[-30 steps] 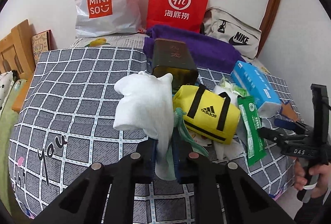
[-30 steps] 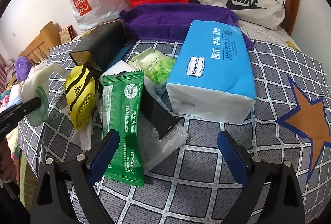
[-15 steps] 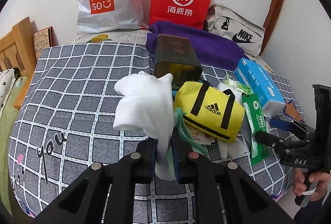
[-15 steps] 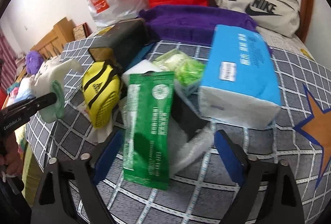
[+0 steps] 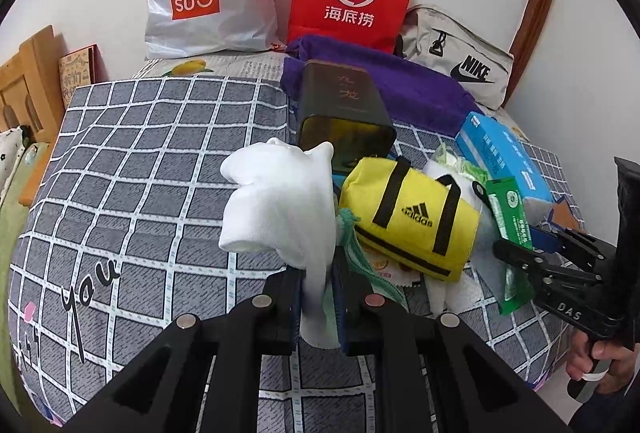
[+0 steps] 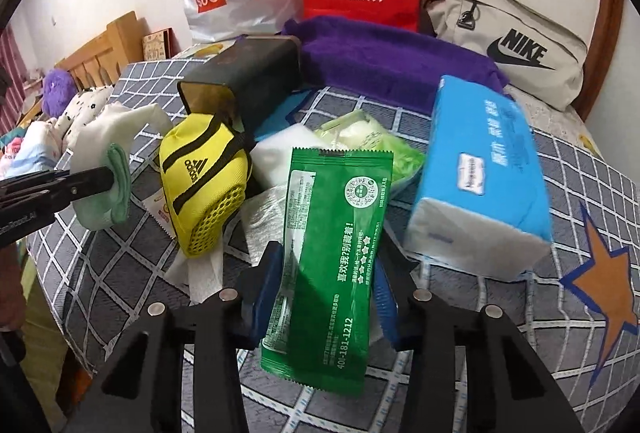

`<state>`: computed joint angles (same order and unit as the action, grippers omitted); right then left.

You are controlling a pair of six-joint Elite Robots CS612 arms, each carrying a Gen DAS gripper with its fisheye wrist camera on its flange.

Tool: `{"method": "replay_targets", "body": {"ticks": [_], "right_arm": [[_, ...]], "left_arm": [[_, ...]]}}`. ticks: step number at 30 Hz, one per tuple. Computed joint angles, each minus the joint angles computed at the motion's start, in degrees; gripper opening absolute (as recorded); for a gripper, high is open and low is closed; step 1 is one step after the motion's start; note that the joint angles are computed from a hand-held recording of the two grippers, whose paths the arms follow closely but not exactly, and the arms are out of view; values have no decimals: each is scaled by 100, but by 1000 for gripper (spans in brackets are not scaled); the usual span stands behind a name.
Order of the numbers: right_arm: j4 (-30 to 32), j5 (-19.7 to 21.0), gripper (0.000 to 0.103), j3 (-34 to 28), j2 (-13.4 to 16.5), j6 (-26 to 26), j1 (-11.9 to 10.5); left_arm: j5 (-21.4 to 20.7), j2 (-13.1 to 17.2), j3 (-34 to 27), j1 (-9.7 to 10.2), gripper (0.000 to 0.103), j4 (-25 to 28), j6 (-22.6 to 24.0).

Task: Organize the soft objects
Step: 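Grasp the white cloth with the left tool while the right tool grasps the green sachet, then carry both onto the purple towel and open both tools to release them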

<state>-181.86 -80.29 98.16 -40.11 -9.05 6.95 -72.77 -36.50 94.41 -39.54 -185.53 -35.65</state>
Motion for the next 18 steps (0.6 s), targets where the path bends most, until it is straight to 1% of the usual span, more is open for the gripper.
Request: {"method": "replay_targets", "body": {"ticks": [5,10,18], "right_arm": [[36,63,43,48,-107,48,-60],[87,181,43,61,-212,42,-96],[150,251,43,-116,-303,11,-140]], "left_arm": [[-21,-51,-23,15,13,-20,72],[78,-151,-57,23,13,47,144],[200,-253,-305,78,13,325,299]]}}
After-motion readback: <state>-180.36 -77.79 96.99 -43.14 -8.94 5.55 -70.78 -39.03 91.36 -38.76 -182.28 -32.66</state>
